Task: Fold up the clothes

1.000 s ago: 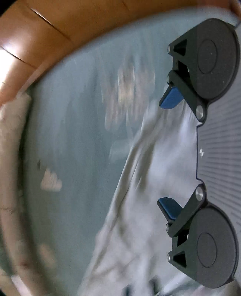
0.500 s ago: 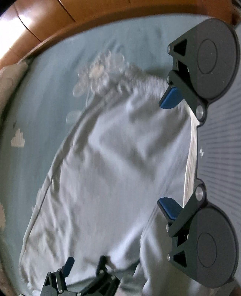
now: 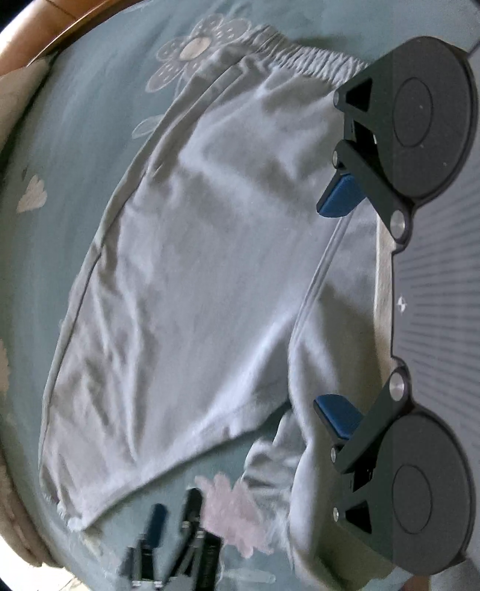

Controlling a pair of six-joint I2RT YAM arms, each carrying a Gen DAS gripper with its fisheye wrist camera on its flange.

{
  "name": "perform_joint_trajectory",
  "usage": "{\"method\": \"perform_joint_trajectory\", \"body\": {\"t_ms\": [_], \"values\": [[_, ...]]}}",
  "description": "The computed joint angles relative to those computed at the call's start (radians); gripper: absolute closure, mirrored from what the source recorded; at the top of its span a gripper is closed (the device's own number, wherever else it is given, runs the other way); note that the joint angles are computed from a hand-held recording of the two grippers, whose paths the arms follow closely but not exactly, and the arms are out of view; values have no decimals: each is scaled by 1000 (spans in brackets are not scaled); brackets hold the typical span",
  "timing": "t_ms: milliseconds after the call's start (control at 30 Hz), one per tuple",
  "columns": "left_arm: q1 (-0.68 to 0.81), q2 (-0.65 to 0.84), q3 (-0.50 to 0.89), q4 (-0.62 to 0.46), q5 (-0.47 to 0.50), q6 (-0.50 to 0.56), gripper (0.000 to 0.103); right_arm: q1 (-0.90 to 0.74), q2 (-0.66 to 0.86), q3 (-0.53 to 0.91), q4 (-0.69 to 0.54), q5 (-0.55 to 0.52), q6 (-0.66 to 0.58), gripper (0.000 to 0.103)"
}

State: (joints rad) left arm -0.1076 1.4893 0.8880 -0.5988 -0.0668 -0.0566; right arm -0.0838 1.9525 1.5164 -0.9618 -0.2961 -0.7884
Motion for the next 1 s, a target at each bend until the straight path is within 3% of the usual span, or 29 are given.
{"method": "perform_joint_trajectory", "body": {"t_ms": [233,367,567,767,900,1000], "values": [[1,-203,-116,-92,13,-104,50,46,-105,-112,-65,-93,19,0],[16,-324,-179,-133,29,-73,50,101,-191,-205,-87,-96,26,0],[60,-480,-247,-187,76,37,49,187,-351,-392,-47,-70,148,0],[173,-578,-289,-242,131,153,49,297,-516,-534,-29,-73,260,0],[256,-609,-293,-278,178,193,49,368,-595,-604,-15,-78,355,0],[249,-626,-302,-285,177,196,48,366,-670,-643,18,-37,361,0]]}}
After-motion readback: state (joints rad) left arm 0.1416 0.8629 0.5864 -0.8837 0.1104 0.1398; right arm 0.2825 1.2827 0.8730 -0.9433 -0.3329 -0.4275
